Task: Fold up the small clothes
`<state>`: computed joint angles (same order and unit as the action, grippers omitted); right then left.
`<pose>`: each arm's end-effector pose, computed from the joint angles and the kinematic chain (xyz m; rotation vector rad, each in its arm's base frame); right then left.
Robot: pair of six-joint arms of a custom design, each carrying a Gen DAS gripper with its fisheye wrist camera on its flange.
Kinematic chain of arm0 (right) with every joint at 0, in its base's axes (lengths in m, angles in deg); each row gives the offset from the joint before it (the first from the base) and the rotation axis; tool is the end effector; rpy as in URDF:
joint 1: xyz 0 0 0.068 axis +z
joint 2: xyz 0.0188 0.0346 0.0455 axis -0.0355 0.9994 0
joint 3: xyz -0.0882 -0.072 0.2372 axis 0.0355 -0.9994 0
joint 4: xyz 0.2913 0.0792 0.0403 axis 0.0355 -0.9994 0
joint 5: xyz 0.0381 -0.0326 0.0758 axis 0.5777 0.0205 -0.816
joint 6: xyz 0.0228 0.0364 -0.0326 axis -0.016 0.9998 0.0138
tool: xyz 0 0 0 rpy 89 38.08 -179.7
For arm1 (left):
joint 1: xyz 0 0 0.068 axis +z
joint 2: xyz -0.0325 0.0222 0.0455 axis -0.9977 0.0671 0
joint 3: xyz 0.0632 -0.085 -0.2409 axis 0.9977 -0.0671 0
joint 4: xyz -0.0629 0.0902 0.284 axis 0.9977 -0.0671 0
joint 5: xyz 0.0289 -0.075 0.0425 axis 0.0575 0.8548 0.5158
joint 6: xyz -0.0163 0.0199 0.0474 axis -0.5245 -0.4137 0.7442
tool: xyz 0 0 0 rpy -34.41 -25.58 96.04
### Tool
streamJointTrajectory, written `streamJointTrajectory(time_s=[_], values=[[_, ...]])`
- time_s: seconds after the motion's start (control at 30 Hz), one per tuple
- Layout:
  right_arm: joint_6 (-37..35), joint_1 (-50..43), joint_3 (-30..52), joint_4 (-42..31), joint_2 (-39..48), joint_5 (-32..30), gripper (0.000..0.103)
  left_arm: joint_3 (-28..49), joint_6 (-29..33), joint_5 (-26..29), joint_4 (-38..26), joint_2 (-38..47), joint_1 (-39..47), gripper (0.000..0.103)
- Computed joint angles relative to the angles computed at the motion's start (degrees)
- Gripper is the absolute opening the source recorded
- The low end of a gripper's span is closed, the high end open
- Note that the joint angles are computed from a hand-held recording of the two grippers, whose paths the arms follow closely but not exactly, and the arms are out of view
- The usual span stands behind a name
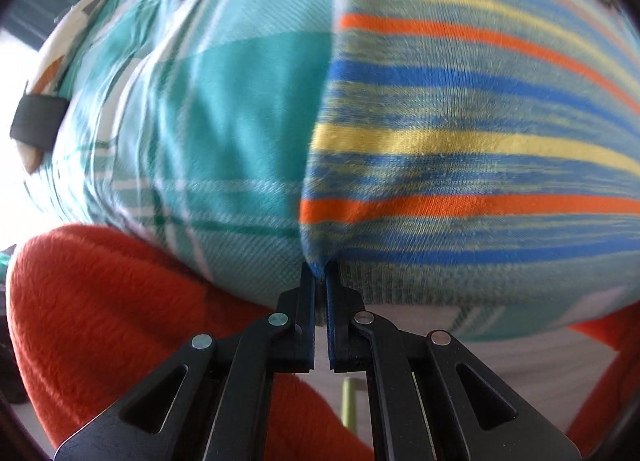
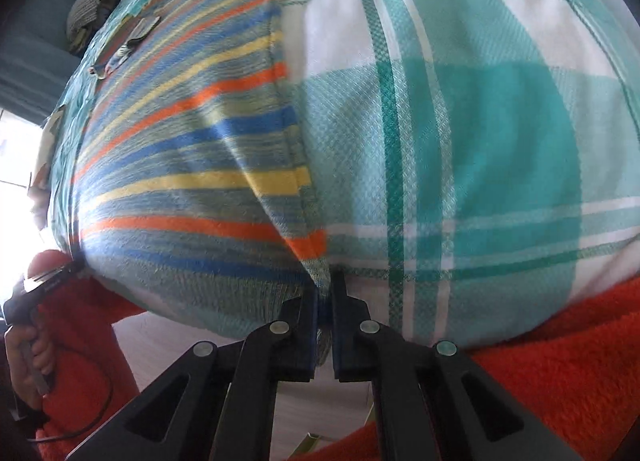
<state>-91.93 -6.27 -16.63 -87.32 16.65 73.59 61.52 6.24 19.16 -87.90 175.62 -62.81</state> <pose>0.2777 -0.0113 0.1312 -0.0288 3.0150 0.3871 0.2942 0.1341 0.0579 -0.2030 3.0300 0.3454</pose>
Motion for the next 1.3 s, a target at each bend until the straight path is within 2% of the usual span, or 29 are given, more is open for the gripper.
streamJointTrajectory(time_s=[0.13,0.2,0.27,0.3,0.33,0.4,0.43,0.5,0.57,0.6,0.67,0.73,0.8,0.87,0.93,1.03,1.13,1.17,1.2,1.27,1.3], values=[[-0.34,-0.21,-0.64,0.57,-0.8,-0.23,0.004,-2.03,-0.44,-2.95,1.14,-1.51,-2.12,0.006],[0.08,-0.31,-1.2,0.61,-1.38,-0.4,0.003,-2.11,-2.99,-4.79,0.87,-1.55,-4.1,0.02],[-0.74,-1.05,-1.09,-0.18,-1.66,-1.03,0.006,-2.75,-4.29,-7.61,0.45,-3.24,-3.97,0.069],[-1.21,-1.61,-0.65,-1.08,-1.56,-2.13,0.015,-2.97,-4.5,-6.42,-0.39,-4.82,-3.17,0.075],[-1.85,-2.2,0.16,-2.8,-1.46,-3.05,0.02,-3.42,-3.97,-3.71,-1.44,-7.14,-1.36,0.077],[-3.77,-2.82,2.3,-6.87,-1.54,-1.69,0.054,-3.79,-4.56,-0.28,-4.18,-11.92,1.06,0.077],[-4.74,-2.94,3.12,-8.3,-2.27,-0.17,0.059,-4.54,-4.71,0.78,-4.72,-15.33,2.35,0.077],[-7.97,-2.74,5.78,-10.46,-4.5,6.05,0.061,-5.83,-4.35,3.66,-3.27,-20.86,5.05,0.079],[-11.19,-1.19,9.11,-9.96,-6.09,13.15,0.061,-7.64,-4.46,6.31,-1.21,-26.58,7.46,0.09],[-12.98,0.26,11.94,-8.7,-5.94,16.98,0.061,-8.54,-5.29,7.55,0.42,-28.85,7.94,0.091],[-14.84,3.07,17.74,-6.45,-3.31,19.45,0.063,-9.54,-7.54,9.21,4.81,-30.21,7.69,0.092],[-15.83,6.46,24.07,-2.94,1.06,17.02,0.067,-9.78,-8.46,10.3,10.69,-27.08,8.23,0.092],[-16.55,9.59,29.18,1.78,6.46,11.94,0.076,-9.81,-8.85,8.74,17.62,-22.08,7.48,0.092],[-15.93,12.45,35.49,5.91,14.51,6.93,0.077,-9.45,-7.85,6.94,18.14,-19.09,6.65,0.092],[-14.04,16.06,42.18,9.7,23.59,7.85,0.077,-7.1,-8.82,7.5,15.39,-17.37,6.18,0.091],[-12.36,20.36,52.45,12.25,36.56,13.61,0.076,-6.95,-9.17,8.33,15.19,-17.69,7.13,0.091],[-9.85,21.98,60.1,10.69,45.83,18.19,0.072,-6.8,-8.85,9.15,14.83,-17.29,7.69,0.091],[-8.36,21.68,61.41,10.64,47.22,18.06,0.057,-6.71,-8.8,9.36,14.63,-17.34,7.84,0.091],[-5.99,20.75,59.83,12.46,46.07,18.03,0.033,-6.78,-8.85,9.47,14.73,-17.39,7.88,0.091],[-1.2,17.87,55.91,15.14,42.0,16.22,0.001,-6.81,-9.09,9.39,14.94,-16.97,7.77,0.091],[0.89,15.5,53.93,16.18,39.55,14.08,0.001,-6.67,-9.14,9.35,15.11,-16.44,7.63,0.091]])
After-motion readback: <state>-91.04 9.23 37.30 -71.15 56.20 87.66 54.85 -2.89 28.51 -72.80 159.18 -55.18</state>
